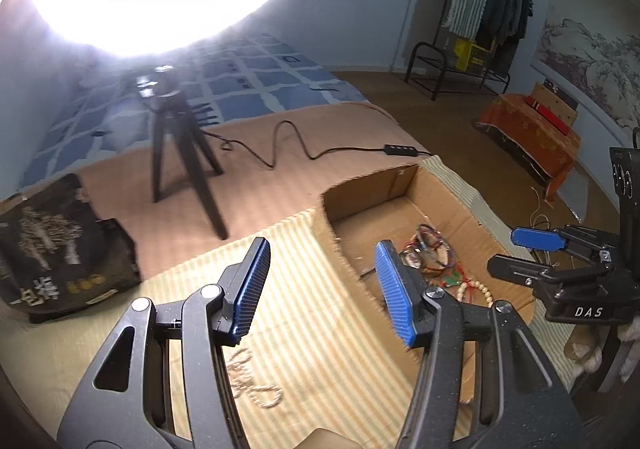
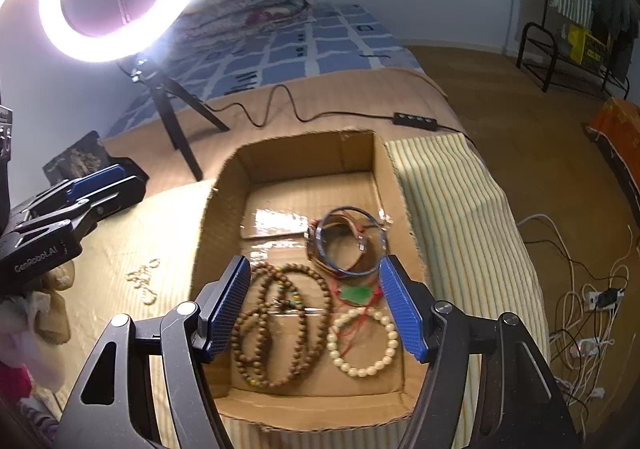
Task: Organize jewelry
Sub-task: 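Withdraw both tools from the box toward the pearl necklace and remaining earring, then grasp the pearl necklace with the left tool while the right tool grasps the second pearl earring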
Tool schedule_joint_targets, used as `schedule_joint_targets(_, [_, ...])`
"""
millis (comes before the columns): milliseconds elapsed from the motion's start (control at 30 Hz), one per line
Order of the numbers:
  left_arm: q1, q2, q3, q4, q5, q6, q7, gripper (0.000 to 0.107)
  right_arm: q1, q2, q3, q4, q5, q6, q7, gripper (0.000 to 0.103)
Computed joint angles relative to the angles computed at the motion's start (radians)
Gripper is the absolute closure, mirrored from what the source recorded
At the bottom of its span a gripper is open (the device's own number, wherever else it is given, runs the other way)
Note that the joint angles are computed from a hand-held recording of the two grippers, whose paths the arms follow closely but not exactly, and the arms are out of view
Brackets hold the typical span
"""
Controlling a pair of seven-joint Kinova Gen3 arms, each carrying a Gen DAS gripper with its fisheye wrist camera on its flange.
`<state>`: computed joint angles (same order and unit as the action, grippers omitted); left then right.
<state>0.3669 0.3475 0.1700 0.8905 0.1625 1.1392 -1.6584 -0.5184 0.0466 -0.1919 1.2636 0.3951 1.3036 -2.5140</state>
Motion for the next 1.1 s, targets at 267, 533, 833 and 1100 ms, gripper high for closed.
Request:
schedule_joint_targets(267, [-0.094, -0.075, -0.009, 0.080, 0.049, 0.004, -0.070, 0.051, -0.052, 0.019, -0.019, -0.053, 0.032, -0.001, -0.014, 0.036])
schedule_joint_targets(533, [-0.185, -0.123, -0.024, 0.176, 0.119, 0.013, -0.139, 0.052, -0.155, 0.064, -0.037, -0.140, 0.071, 0.039, 0.009, 0.036])
schedule_joint_targets(833, [-0.246, -0.135, -0.033, 0.259, 0.192, 0.029, -0.194, 0.052, -0.274, 0.103, -0.036, -0.153, 0.083, 0.021, -0.069, 0.036])
schedule_joint_targets(1100, [-0.249, -0.114, -0.028, 0.297, 0.207, 0.035, -0.231, 0.052, -0.368, 0.156, -0.025, -0.093, 0.110, -0.033, -0.185, 0.037])
